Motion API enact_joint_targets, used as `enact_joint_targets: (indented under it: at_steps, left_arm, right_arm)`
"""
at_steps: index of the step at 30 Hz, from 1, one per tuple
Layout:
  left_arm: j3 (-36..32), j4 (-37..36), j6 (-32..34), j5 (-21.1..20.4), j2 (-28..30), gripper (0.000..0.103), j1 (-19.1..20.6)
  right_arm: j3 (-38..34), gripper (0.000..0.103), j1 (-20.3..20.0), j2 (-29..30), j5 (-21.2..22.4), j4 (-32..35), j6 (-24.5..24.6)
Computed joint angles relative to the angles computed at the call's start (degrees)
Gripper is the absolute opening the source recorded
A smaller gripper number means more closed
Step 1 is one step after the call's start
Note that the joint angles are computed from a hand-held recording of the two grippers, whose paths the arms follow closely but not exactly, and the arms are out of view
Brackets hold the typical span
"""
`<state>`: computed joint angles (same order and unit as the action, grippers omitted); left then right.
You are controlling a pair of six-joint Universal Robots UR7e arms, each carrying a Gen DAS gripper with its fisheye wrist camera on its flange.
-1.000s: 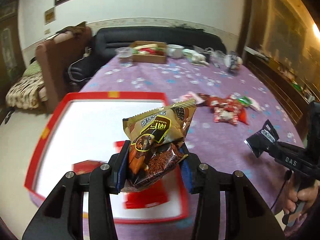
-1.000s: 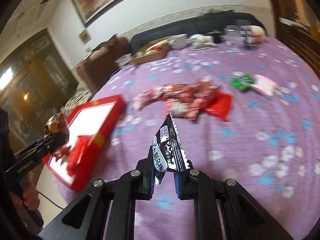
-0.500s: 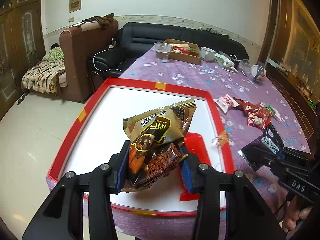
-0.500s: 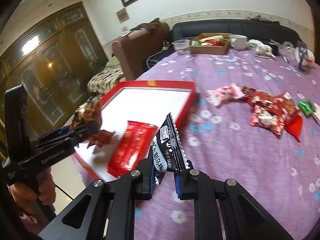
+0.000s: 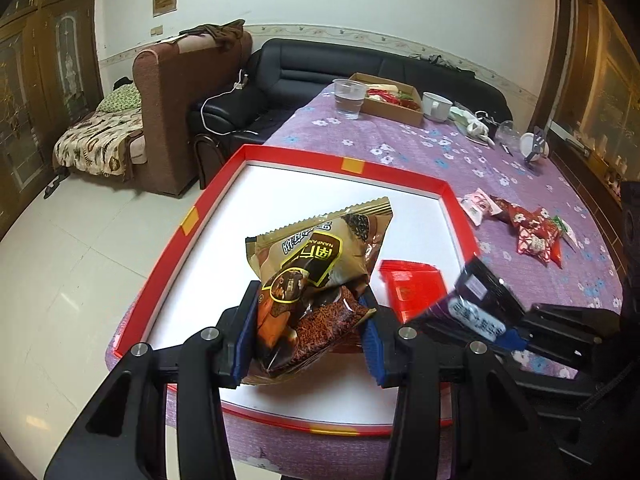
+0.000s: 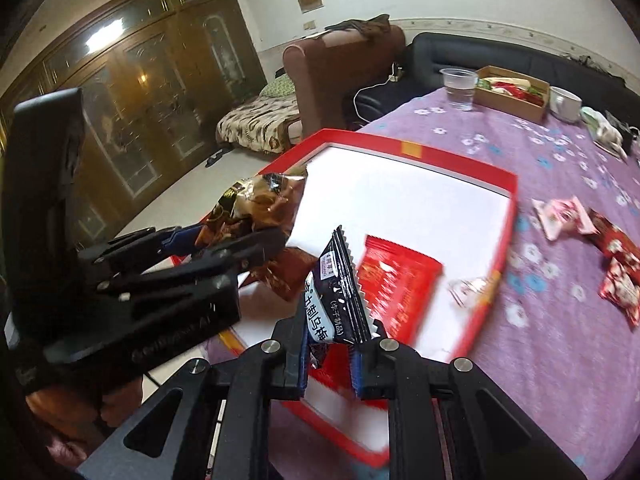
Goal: Organize snacks
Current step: 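Carry both snacks over the white tray and open both tools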
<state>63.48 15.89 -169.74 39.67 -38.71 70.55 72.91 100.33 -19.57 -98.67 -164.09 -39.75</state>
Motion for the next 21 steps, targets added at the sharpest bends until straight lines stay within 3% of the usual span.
enact_joint_targets:
  at_steps: [8, 21]
  left_arm:
    - [-3.95, 2.66, -0.11, -2.41, 2.21, 0.045, -0.03]
    - [0.34, -2.96, 4.64, -5.95, 1.32, 0.061, -5.06]
  right_arm:
    - [-4.77, 0.023, -0.58, 2.59, 2.0, -1.13, 3.44]
    - [2.89, 0.034, -3.83, -4.7, 5.33, -8.18, 7.51]
